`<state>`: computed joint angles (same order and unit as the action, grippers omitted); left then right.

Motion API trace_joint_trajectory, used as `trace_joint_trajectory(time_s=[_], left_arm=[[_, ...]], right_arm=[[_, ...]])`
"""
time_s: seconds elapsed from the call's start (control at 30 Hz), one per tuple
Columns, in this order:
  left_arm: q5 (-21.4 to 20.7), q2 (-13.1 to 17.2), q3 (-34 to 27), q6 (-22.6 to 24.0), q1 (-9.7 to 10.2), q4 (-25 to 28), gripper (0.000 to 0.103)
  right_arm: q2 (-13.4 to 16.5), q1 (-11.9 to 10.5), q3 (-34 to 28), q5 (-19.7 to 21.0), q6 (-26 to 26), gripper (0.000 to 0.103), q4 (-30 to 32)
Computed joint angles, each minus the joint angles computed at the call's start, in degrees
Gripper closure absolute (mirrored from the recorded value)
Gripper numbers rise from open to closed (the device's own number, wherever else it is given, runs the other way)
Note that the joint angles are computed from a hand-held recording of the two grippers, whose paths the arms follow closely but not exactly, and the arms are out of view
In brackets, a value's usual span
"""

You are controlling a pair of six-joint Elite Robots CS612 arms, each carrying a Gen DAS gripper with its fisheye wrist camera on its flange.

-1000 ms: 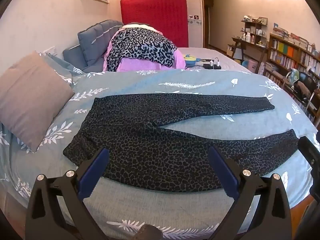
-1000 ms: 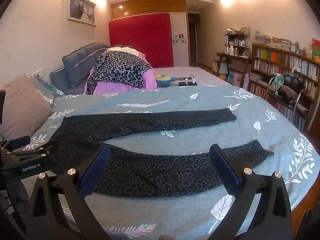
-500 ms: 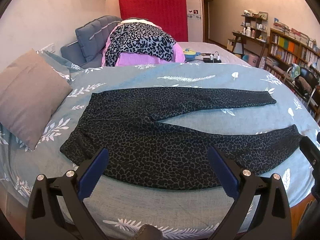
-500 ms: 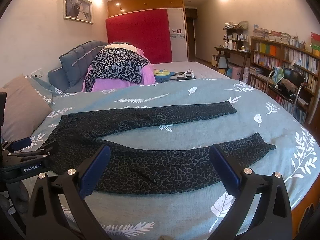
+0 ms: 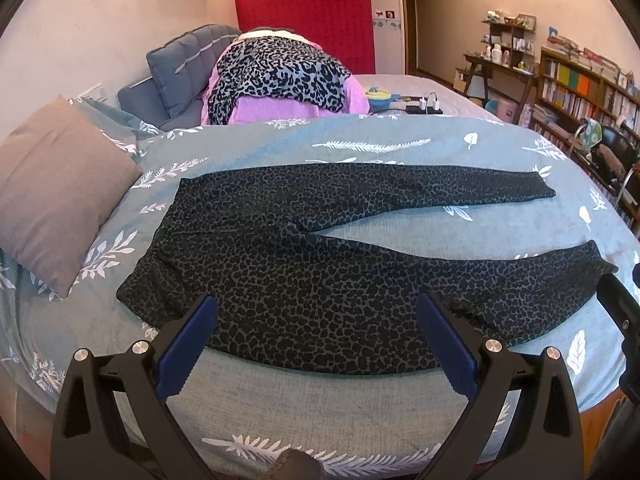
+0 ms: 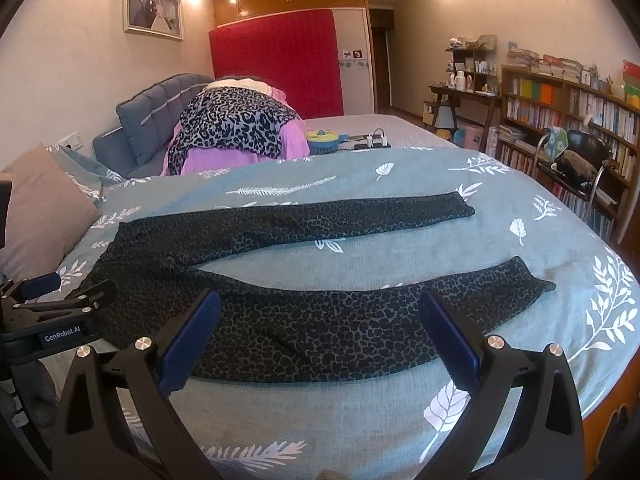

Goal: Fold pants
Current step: 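Move both grippers over the black leopard-print leggings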

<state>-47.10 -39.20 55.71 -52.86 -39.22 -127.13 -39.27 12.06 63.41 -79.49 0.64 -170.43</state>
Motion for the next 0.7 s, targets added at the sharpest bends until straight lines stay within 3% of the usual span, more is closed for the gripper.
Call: trace_joint_trajectory(time_s=[0.47,0.7], left_arm=[[-3.4,3.5,-5.8,0.8,1.03,5.2,0.005],[-5.4,6.7,-11.2,2.1,1.50,9.3,0.005]], right_arm=[[2.3,-0.9,-2.8,0.5,2.1,0.003,4.9],[3.8,-1.7,-4.5,0.0,3.6,0.003,7.4]])
